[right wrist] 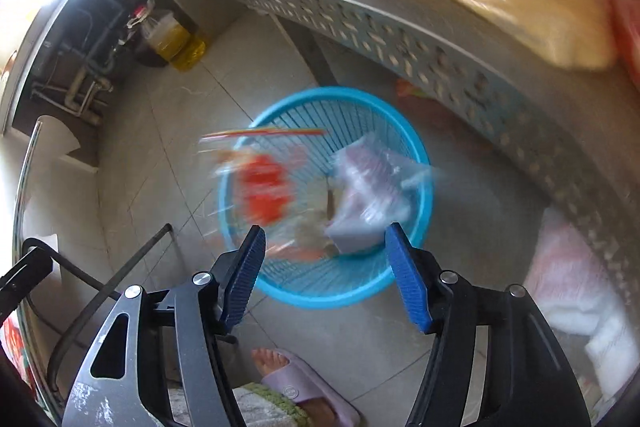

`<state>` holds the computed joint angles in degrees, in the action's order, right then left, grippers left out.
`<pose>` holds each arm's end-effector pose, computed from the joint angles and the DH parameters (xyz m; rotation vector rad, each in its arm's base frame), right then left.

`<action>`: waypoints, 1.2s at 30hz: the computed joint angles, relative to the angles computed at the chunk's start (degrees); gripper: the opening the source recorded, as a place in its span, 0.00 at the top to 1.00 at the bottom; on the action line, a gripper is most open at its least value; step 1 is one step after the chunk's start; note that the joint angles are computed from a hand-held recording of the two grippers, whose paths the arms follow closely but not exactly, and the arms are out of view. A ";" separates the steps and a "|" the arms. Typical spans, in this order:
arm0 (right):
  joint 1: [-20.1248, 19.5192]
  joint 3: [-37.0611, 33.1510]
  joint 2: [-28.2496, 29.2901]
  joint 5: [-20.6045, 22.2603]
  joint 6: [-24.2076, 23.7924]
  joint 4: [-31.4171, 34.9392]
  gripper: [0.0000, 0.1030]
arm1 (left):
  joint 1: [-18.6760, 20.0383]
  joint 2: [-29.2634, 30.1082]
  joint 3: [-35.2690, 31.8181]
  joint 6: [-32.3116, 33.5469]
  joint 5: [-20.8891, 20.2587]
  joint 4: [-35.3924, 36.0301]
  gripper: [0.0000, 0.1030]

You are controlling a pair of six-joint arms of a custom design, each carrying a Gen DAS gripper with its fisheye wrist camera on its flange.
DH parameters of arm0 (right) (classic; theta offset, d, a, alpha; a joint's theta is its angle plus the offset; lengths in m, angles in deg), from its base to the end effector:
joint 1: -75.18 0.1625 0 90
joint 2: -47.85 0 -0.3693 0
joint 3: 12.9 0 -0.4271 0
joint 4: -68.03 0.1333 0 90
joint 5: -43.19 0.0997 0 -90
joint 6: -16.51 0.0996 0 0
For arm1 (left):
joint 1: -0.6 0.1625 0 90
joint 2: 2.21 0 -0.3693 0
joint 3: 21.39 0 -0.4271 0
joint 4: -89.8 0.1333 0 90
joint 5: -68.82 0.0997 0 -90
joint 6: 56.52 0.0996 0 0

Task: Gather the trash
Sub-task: 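Open both grippers over the blue wastebasket, dropping both wrappers, then move both open tools back over the table toward the red snack bag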

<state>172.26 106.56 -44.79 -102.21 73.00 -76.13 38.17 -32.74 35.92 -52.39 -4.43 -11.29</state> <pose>0.1099 -0.4687 0.3343 -1.2356 -1.9788 1.1184 -0.5112 -0.5976 0.0389 1.3565 2.4033 0.1807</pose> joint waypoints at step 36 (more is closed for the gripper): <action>15.54 -10.90 10.34 -0.26 -16.78 -5.79 0.22 | 2.08 -30.76 22.94 3.22 0.31 -13.68 0.30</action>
